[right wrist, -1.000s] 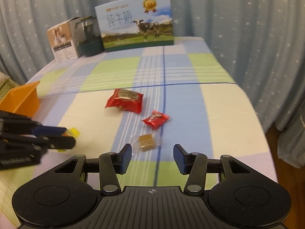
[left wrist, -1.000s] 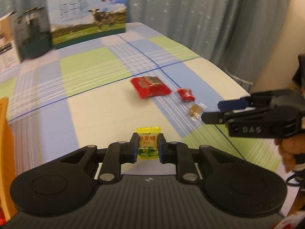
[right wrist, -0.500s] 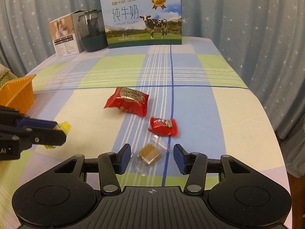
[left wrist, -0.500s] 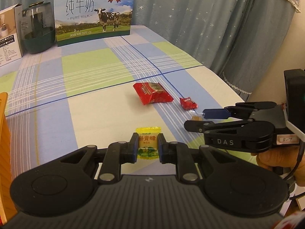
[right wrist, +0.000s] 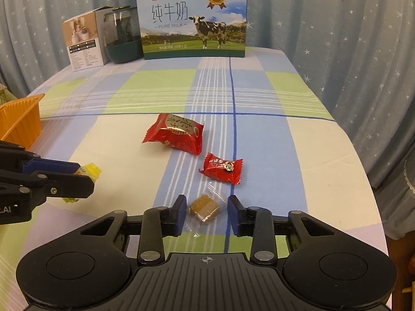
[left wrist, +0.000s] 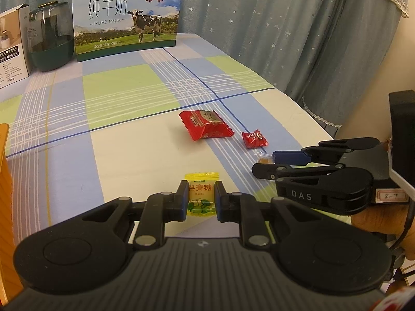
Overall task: Organize snacks
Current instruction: 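Grasp the clear packet with a brown candy with the right tool, then carry both held snacks over the orange tray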
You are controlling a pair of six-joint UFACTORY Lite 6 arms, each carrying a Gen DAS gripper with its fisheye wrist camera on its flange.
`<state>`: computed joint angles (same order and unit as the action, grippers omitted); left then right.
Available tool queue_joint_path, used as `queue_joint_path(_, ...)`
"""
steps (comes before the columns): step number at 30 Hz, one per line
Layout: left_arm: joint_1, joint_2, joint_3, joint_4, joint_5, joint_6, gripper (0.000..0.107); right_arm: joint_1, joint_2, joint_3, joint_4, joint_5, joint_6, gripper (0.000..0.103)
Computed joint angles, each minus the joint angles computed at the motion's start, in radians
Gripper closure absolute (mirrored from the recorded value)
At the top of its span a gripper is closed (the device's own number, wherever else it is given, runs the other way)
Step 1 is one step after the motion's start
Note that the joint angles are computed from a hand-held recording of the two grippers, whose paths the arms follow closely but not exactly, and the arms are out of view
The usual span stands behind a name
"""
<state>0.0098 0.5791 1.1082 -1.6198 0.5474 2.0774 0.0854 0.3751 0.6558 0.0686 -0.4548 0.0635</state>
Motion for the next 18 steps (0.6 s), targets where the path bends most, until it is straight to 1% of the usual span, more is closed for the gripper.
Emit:
queue_joint_path(6, 0.006, -0.002, -0.003, -0.002, 0.006, -0.003, 0.089, 0.008, -0.068, -0.043, 0.05, -0.008, -0.007, 0.07)
queue_joint_path(11, 0.02, -0.017, -0.008, 0.023, 0.03, -0.023, 0.089, 0.024, -0.162, -0.089, 0.07, -0.003, 0.012, 0.07)
queue_joint_path(18, 0.056, -0.079, -0.045, 0.027, 0.061, -0.027, 0.089, 0.089, -0.281, -0.136, 0.221, 0.017, -0.067, 0.07)
